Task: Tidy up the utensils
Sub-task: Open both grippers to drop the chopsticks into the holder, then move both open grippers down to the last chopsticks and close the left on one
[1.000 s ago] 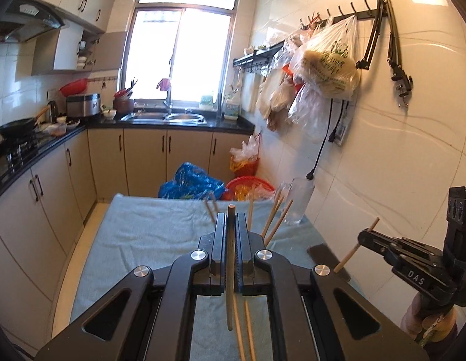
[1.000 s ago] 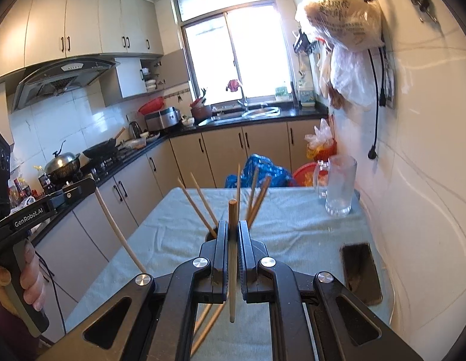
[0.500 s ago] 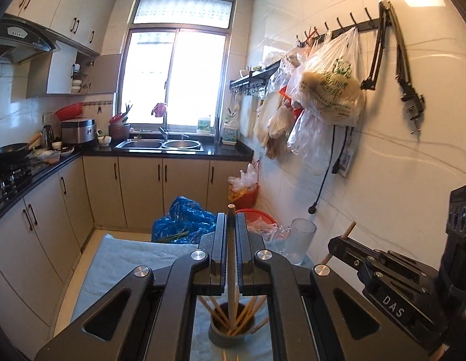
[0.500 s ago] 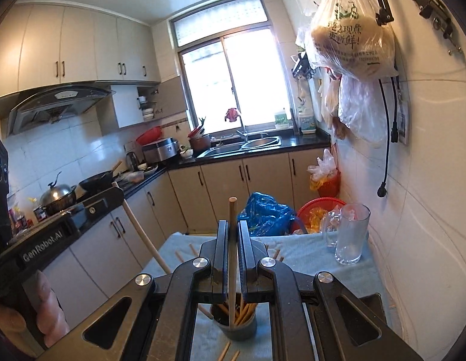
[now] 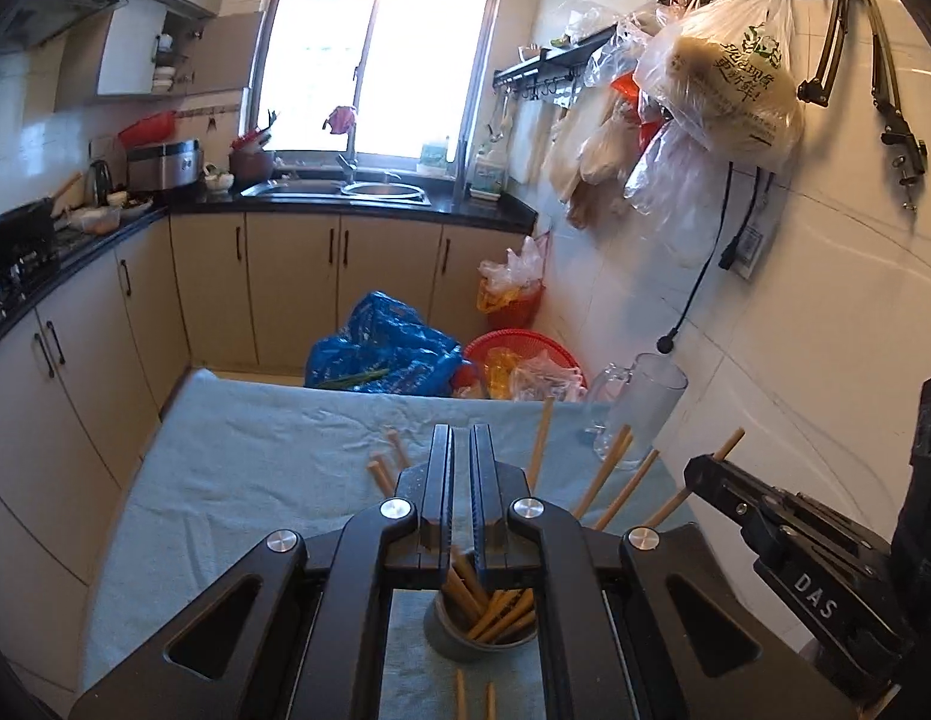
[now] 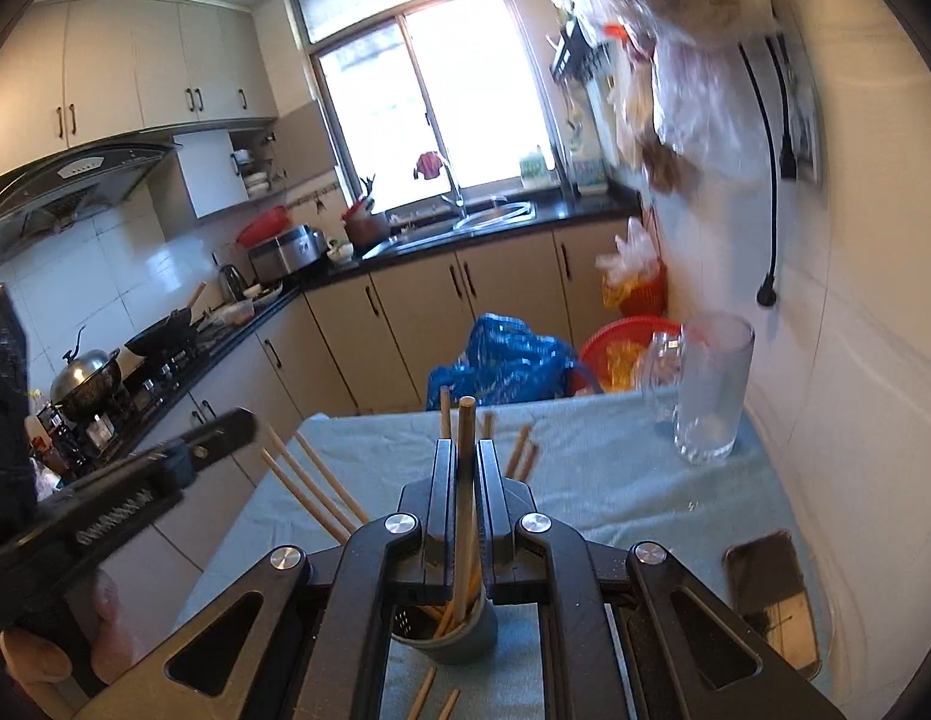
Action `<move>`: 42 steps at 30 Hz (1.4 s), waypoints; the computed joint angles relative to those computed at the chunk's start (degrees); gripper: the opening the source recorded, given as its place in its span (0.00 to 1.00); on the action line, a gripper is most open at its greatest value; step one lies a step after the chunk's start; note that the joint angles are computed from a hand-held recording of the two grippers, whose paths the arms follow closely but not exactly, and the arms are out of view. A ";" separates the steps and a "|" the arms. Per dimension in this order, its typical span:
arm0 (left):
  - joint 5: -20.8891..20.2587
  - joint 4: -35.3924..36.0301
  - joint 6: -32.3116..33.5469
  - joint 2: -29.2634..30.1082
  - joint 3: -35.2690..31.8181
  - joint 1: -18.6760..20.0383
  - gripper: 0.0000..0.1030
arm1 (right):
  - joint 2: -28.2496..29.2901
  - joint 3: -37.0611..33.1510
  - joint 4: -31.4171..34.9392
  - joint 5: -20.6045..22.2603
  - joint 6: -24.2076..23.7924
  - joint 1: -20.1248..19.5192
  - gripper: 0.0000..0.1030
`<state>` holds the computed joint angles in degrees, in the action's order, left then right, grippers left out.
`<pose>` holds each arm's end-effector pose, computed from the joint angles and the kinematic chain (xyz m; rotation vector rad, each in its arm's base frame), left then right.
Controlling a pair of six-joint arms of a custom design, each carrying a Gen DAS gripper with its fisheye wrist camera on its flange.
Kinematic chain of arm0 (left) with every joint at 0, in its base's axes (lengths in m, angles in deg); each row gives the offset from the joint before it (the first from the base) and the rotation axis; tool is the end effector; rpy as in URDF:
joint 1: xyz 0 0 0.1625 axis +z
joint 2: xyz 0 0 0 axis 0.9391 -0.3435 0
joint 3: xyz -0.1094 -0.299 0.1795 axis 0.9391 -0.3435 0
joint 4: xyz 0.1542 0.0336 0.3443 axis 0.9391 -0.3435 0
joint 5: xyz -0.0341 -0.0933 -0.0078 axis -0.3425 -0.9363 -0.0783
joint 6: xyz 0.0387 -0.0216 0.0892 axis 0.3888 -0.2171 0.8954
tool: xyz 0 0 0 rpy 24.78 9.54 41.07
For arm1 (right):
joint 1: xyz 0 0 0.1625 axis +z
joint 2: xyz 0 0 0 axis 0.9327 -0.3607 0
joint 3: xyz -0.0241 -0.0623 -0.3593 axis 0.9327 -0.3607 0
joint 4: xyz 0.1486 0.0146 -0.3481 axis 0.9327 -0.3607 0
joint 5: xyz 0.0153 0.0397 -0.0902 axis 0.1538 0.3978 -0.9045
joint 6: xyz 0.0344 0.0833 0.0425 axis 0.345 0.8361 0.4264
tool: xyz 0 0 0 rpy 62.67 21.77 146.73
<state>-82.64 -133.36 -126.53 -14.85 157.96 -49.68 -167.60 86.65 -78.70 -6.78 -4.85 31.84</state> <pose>-0.5075 -0.4296 0.1375 0.2153 2.1384 -1.3389 0.2116 -0.4544 0.4055 0.8867 -2.5750 1.0743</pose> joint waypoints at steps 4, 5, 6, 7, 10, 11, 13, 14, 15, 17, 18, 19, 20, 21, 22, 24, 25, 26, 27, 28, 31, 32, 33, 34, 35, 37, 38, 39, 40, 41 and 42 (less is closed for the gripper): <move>-0.59 1.65 -2.28 -1.58 1.68 -1.09 0.07 | -0.04 0.14 0.77 0.68 0.93 -1.20 0.12; -0.95 1.69 -2.71 -2.05 2.20 -1.43 0.10 | -0.14 0.24 0.74 0.69 0.86 -1.34 0.19; -1.15 2.18 -3.56 -2.55 2.72 -1.86 0.13 | -0.38 0.42 0.55 0.62 0.77 -1.37 0.24; -1.19 2.78 -4.39 -3.09 3.22 -2.19 0.20 | -0.75 0.63 0.34 0.63 0.70 -1.39 0.31; -1.07 6.30 -8.79 -4.92 5.01 -3.95 0.26 | -2.42 1.20 0.76 0.89 0.46 -1.57 0.34; -0.99 7.92 -10.40 -5.44 5.36 -4.56 0.27 | -3.12 1.43 1.07 0.83 0.40 -1.57 0.35; -0.75 12.49 -14.80 -6.70 6.10 -6.02 0.31 | -4.32 1.81 1.57 0.45 0.34 -1.45 0.39; -0.68 15.79 -17.89 -7.39 6.38 -6.94 0.33 | -5.20 2.13 1.99 0.28 0.22 -1.49 0.41; -0.71 17.93 -19.80 -7.92 6.55 -7.51 0.34 | -5.93 2.37 2.48 0.18 0.07 -1.50 0.42; -0.96 24.91 -25.71 -8.79 6.40 -9.06 0.36 | -7.77 2.82 4.06 -0.16 -0.58 -1.53 0.42; -1.21 28.14 -28.23 -8.96 6.08 -9.75 0.36 | -8.35 2.89 4.61 -0.32 -0.88 -1.55 0.43; -1.59 31.19 -30.71 -9.16 5.87 -10.54 0.38 | -9.38 3.25 5.26 -0.63 -1.32 -1.51 0.44; -1.90 32.79 -32.11 -9.36 5.91 -11.08 0.39 | -10.68 3.63 6.17 -1.08 -1.94 -1.48 0.45; -2.43 34.39 -33.66 -9.70 6.17 -11.82 0.39 | -11.71 3.93 6.89 -1.35 -2.47 -1.53 0.45; -3.06 35.88 -35.12 -10.03 6.37 -12.57 0.40 | -12.87 4.21 7.67 -1.69 -3.05 -1.54 0.46; -4.41 39.00 -38.02 -10.36 6.44 -13.88 0.40 | -15.51 4.79 9.20 -2.58 -4.46 -1.58 0.47; -5.17 40.79 -39.77 -10.51 6.44 -14.53 0.40 | -16.80 5.03 9.85 -3.09 -5.20 -1.59 0.49; -5.95 42.23 -41.39 -10.73 6.59 -15.21 0.40 | -18.39 5.26 10.58 -3.62 -6.11 -1.67 0.51; -6.68 43.04 -42.50 -10.92 6.85 -15.79 0.40 | -19.38 5.27 11.04 -4.01 -6.71 -1.69 0.51; -7.50 43.75 -43.54 -11.25 7.31 -16.46 0.41 | -21.07 5.43 11.45 -4.54 -7.81 -1.83 0.52; -10.17 46.31 -46.32 -11.62 8.15 -18.02 0.42 | -25.40 5.37 11.57 -6.71 -11.78 -1.99 0.56; -11.03 46.83 -46.89 -11.59 8.46 -18.41 0.43 | -26.39 5.21 11.04 -7.97 -13.44 -1.75 0.61; -12.04 47.01 -47.10 -11.53 8.92 -18.71 0.43 | -27.16 5.01 10.34 -9.40 -15.49 -1.50 0.65; -13.02 46.61 -46.72 -11.40 9.43 -18.78 0.44 | -27.53 4.77 9.86 -10.75 -17.24 -1.21 0.71; -13.66 45.80 -46.07 -11.21 9.86 -18.59 0.44 | -28.04 4.84 8.78 -12.86 -20.17 -0.91 0.75; -15.71 41.76 -43.35 -10.75 11.72 -17.92 0.44 | -28.57 5.56 6.94 -16.06 -23.59 -0.68 0.76; -16.48 39.46 -41.92 -10.52 12.58 -17.51 0.44 | -29.04 6.02 7.27 -16.76 -24.43 -1.48 0.77; -17.45 35.74 -39.80 -10.30 14.00 -16.81 0.44 | -29.64 6.51 8.45 -16.68 -24.30 -2.45 0.77; -18.40 31.90 -37.58 -10.00 15.33 -16.02 0.44 | -30.48 7.20 10.18 -15.76 -23.89 -4.06 0.77; -19.65 27.75 -35.12 -9.56 16.68 -15.09 0.44 | -31.45 8.26 12.26 -14.35 -23.29 -6.20 0.77; -20.70 24.40 -33.10 -9.19 17.81 -14.28 0.44 | -31.76 8.86 13.49 -13.32 -23.00 -7.82 0.77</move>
<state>-103.35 -108.96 -159.63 -24.04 175.78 -63.96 -199.36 95.51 -65.21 -20.09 -27.85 24.03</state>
